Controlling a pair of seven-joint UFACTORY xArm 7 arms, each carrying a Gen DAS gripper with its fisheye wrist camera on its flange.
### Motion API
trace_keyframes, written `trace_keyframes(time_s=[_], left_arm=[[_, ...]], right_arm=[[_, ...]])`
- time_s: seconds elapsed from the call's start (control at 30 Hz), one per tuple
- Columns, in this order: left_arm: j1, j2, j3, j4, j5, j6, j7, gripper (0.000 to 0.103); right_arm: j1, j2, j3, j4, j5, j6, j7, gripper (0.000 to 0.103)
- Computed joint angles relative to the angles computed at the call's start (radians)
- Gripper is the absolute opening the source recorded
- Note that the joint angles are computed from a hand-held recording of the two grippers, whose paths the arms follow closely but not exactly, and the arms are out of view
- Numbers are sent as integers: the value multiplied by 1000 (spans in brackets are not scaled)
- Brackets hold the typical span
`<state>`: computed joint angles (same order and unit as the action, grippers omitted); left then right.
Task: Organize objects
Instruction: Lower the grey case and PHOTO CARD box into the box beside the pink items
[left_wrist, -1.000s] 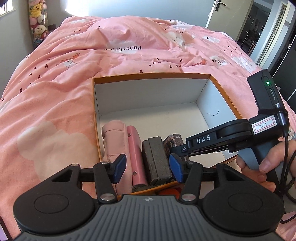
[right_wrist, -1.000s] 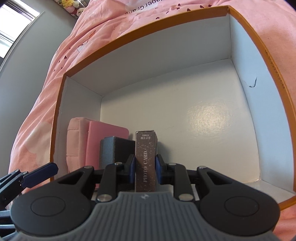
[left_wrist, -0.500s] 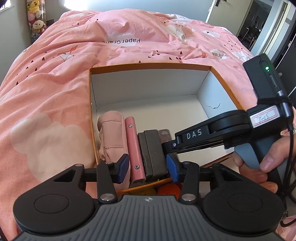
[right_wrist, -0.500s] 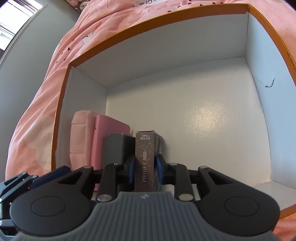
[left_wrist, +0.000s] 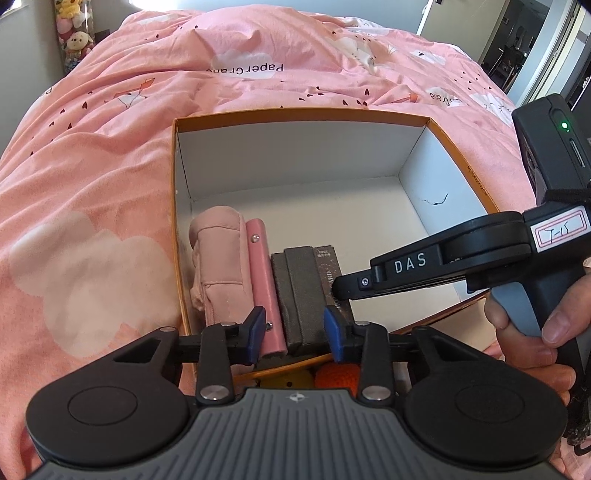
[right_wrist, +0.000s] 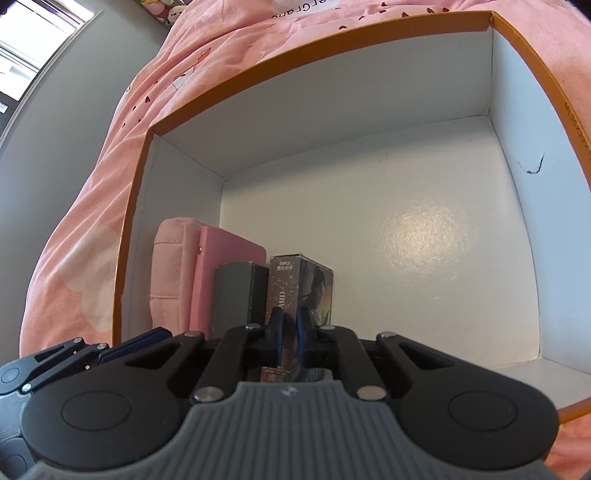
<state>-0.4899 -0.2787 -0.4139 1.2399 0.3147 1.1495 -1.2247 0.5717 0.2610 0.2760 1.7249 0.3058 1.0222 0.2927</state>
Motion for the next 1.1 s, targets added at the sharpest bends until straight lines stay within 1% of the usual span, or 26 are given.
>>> trace_keyframes(time_s=[0.03,0.13,0.23,0.3,0.4,0.47,0.6,0.9,1.0,1.1], left_arm=[[-1,-4,5,-8,-9,-10,-1,36],[3,-24,19,-41,-45,-47,-24,33],[12,-42,24,-64,-74,-74,-43,32],[19,-50,24,-76,-85,-93,-53,32],[25,-54,21,-84,-94,-112,-58,31],[28,-52,17,-82,-93,-114,-61,31],[34,-55,9,-78,-83,-108,-71,32],[51,-82,-12,-76,-48,-109,-102,32],[53,-84,-26,-56,-24,-104,-98,32],[51,-78,-47,-20,1,-86,-89,32]], right_arm=[[-2,2,2,0,6,-3,-13,8],[1,12,7,12,-9,-6,-68,8],[7,30,11,40,-32,10,-149,8],[10,46,10,66,-39,32,-181,8],[12,58,2,87,-38,52,-179,8],[15,50,-2,76,-44,46,-179,8],[16,32,-2,54,-46,30,-183,13],[28,13,-8,42,-94,18,-171,13],[29,-28,-8,4,-115,-11,-178,13],[19,-97,-4,-64,-106,-61,-201,13]])
